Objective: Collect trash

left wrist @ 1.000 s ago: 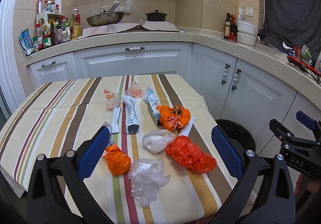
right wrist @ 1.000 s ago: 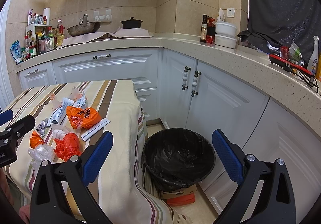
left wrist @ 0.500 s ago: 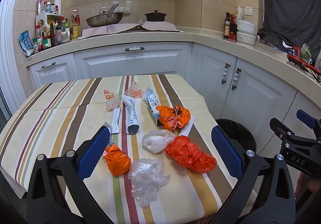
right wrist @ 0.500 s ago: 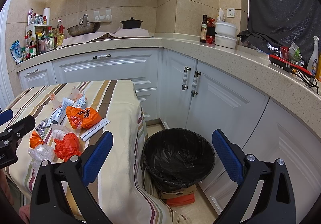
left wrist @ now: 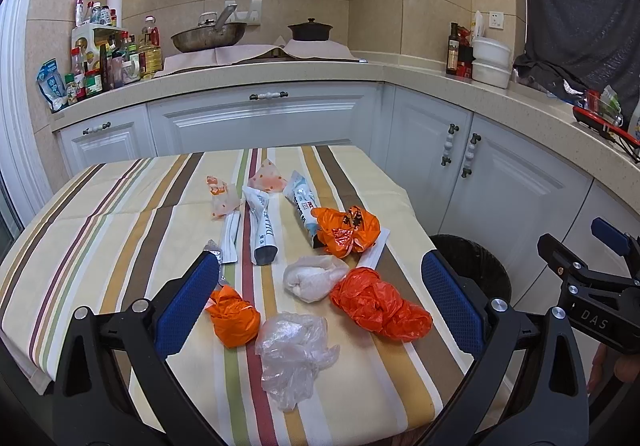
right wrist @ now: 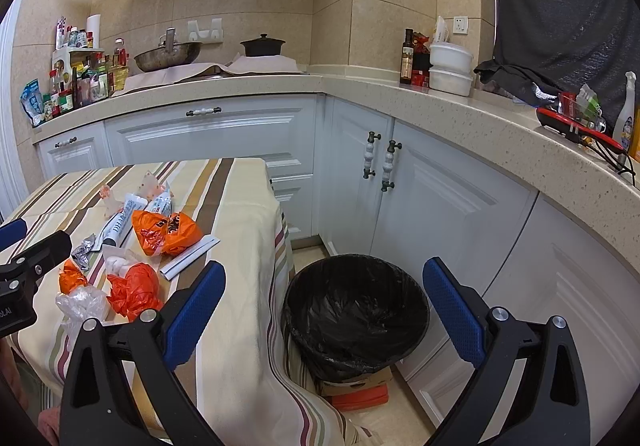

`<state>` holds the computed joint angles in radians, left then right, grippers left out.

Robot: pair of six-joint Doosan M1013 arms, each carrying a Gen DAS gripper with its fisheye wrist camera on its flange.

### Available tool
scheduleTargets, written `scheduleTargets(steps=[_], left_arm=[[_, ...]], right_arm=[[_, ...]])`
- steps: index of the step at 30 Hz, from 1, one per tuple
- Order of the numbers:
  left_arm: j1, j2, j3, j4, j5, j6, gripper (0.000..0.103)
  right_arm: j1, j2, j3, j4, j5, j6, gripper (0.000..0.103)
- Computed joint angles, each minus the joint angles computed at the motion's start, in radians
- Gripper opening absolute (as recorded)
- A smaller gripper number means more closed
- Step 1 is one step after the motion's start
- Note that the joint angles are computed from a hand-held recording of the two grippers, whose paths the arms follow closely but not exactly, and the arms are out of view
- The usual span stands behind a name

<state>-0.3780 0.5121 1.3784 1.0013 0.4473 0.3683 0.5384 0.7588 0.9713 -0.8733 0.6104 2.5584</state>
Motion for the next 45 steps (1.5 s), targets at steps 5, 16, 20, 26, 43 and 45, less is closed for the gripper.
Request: scheduleTargets(steps=[5,16,20,26,43,45], left_arm=[[0.0,0.003,0.0,-0.003,-0.001,0.004,0.099],[-0.001,0.004,0.004,0.0,-0.001,0.0,0.099],[-0.002,0.005,0.002,-0.003,0.001,0.002,0.099],[-0.002,0.005,0.001,-0.006,0.002,0.005,0.099],[0.02,-0.013,0.052,0.045,0.022,-0.036,0.099],[0.028,-0.02,0.066,0.057,0.026,-0.055,0.099]], right_arm=[[0.0,-0.001,0.004,-0.004,-0.001,0.005,0.096],[-0.001,-0.005,0.011,-0.007,-0.004,0.008,0.096],[-0.001,-0.007,0.016,-0.011,-0.006,0.012,0.096],[-0.001,-0.005,0.011,-0.007,-0.004,0.007,0.096],[-0.001,0.012,0.006,0.111,-0.044,-0.106,0.096],[0.0,0.023,-0.009,0.175,-0.06,-0.171,0.096]])
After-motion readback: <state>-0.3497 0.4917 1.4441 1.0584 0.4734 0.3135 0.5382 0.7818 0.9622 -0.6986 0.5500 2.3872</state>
